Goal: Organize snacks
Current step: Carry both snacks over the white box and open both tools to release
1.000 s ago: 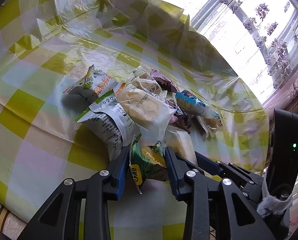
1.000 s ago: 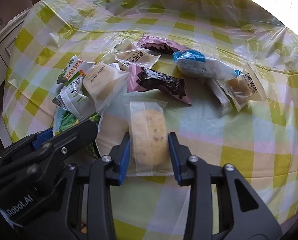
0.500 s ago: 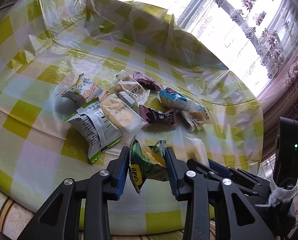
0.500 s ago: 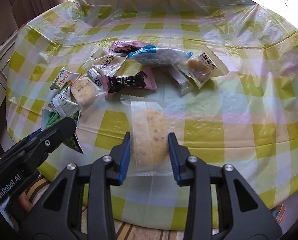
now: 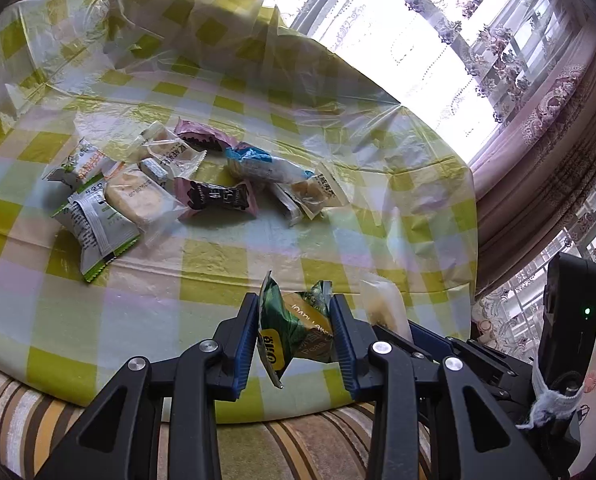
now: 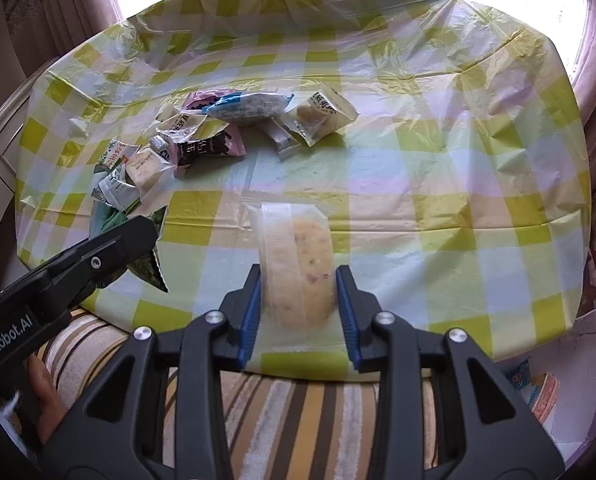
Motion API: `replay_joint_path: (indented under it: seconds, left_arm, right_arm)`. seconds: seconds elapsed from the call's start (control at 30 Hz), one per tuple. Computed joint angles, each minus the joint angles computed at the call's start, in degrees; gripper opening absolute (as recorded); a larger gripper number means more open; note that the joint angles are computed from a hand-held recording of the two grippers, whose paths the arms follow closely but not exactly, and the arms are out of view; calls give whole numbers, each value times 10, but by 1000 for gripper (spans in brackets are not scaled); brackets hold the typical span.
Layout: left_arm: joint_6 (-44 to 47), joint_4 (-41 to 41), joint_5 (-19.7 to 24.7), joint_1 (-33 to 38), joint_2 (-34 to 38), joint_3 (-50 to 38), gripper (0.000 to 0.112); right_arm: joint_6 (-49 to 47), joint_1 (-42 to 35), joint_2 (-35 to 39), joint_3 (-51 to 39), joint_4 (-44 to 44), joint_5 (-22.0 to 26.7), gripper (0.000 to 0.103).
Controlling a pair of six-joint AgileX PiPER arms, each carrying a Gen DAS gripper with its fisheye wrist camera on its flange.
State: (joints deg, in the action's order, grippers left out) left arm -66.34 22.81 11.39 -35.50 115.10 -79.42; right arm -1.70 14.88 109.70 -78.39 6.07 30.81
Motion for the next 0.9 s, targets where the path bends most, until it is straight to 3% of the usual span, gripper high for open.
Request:
replay_joint_path:
  seconds: [0.4, 0.63, 0.9]
  left_arm:
    - [291, -270, 64, -50, 68, -138, 37]
    - [381, -347, 127, -75, 125, -246, 37]
    - [423, -374, 202, -101, 191, -373, 37]
  right_arm:
    - [-56, -95, -96, 108, 12, -21, 39]
    - [-98, -178, -134, 154, 30, -22, 39]
    - [-135, -266, -145, 177, 44, -21, 39]
